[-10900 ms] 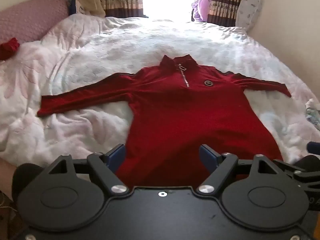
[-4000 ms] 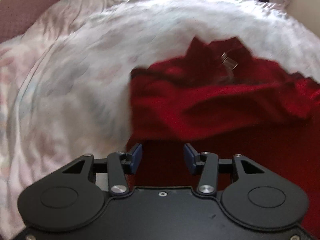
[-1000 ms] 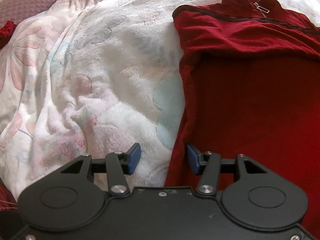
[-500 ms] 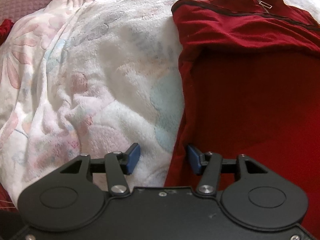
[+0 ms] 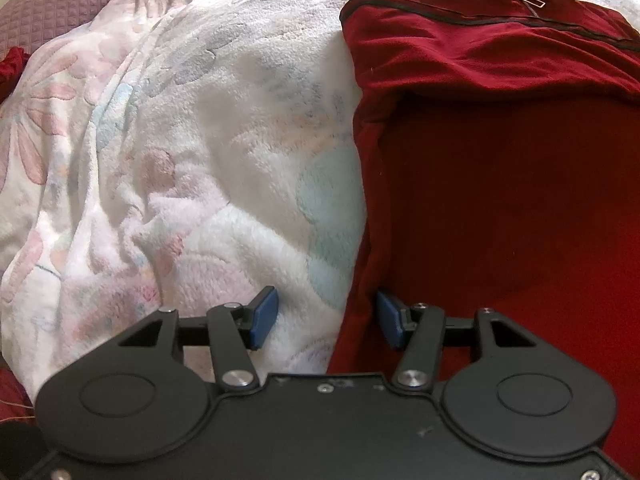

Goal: Fold small clothes
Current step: 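Lift the sleeve with the right tool, fold it across the body, open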

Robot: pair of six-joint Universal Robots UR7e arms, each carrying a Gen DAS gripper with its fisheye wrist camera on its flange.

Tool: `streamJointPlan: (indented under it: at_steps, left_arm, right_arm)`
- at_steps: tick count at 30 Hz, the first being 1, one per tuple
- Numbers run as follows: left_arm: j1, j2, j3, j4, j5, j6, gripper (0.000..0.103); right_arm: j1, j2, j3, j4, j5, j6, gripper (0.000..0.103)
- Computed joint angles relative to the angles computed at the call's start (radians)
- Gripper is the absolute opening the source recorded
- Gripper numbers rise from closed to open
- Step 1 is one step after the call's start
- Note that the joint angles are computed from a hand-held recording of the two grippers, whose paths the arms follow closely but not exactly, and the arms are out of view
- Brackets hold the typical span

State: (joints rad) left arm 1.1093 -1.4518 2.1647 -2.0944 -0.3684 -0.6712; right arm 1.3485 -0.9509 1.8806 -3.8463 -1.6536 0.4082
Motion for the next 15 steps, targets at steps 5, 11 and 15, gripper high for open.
streamJointPlan:
  at_steps: [5, 11, 15]
  left_arm:
    - [-0.002, -0.002, 0.004, 0.001, 0.005, 0.0, 0.056]
    - [-0.005, -0.006, 0.0, 0.024, 0.004, -0.026, 0.056]
    - [-0.007, 0.003, -0.005, 0.042, 0.011, -0.041, 0.055]
  right_arm:
    - [0.054, 0.007, -0.053, -0.022, -0.049, -0.12, 0.007]
    - [0.031, 0.029, -0.106, 0.213, -0.21, -0.013, 0.021]
    - [-0.078, 0.012, 0.004, 0.1, 0.015, 0.321, 0.025]
